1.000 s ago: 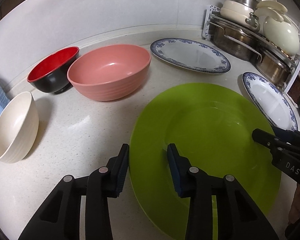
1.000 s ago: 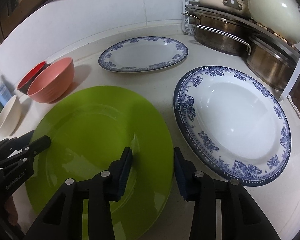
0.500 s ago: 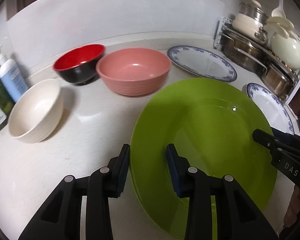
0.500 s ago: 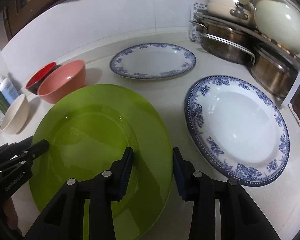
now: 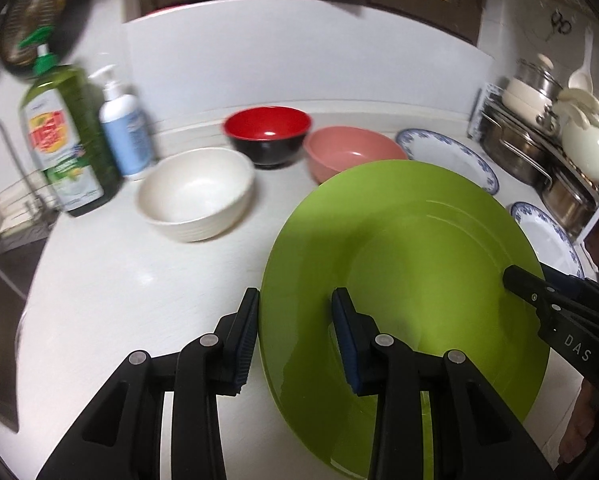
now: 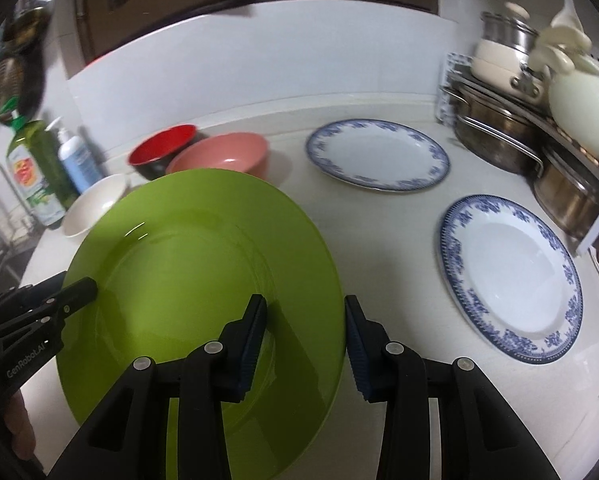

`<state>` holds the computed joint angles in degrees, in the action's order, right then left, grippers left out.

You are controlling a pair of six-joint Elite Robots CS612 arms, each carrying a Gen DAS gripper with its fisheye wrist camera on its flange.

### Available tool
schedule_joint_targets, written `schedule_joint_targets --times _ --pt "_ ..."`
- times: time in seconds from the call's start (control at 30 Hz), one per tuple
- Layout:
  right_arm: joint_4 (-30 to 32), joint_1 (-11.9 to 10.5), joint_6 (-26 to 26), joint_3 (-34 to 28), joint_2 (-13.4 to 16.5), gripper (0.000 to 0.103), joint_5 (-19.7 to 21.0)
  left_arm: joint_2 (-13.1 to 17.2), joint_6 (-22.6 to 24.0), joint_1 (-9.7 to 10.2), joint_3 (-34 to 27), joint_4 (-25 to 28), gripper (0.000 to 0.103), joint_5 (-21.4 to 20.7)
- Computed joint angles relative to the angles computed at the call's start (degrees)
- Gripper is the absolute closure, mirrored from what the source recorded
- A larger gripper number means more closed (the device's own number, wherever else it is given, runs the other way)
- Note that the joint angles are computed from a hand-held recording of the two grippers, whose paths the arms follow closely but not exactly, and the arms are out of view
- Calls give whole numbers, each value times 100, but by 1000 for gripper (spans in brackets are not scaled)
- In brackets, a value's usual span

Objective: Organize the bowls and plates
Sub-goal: 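Close both grippers on the green plate rim and lift it, then carry the green plate toward the sink and lower it onto the counter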

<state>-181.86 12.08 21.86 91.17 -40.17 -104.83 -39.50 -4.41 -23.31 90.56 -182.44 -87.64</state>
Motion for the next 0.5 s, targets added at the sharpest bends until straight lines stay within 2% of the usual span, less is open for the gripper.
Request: schedule_joint_targets --times 0.3,0.5 --pt "-60 190 -315 -109 -6 63 288 -285 -334 140 485 -227 67 298" --pt "56 287 -512 -252 54 63 494 -367 -552 230 680 -197 67 435"
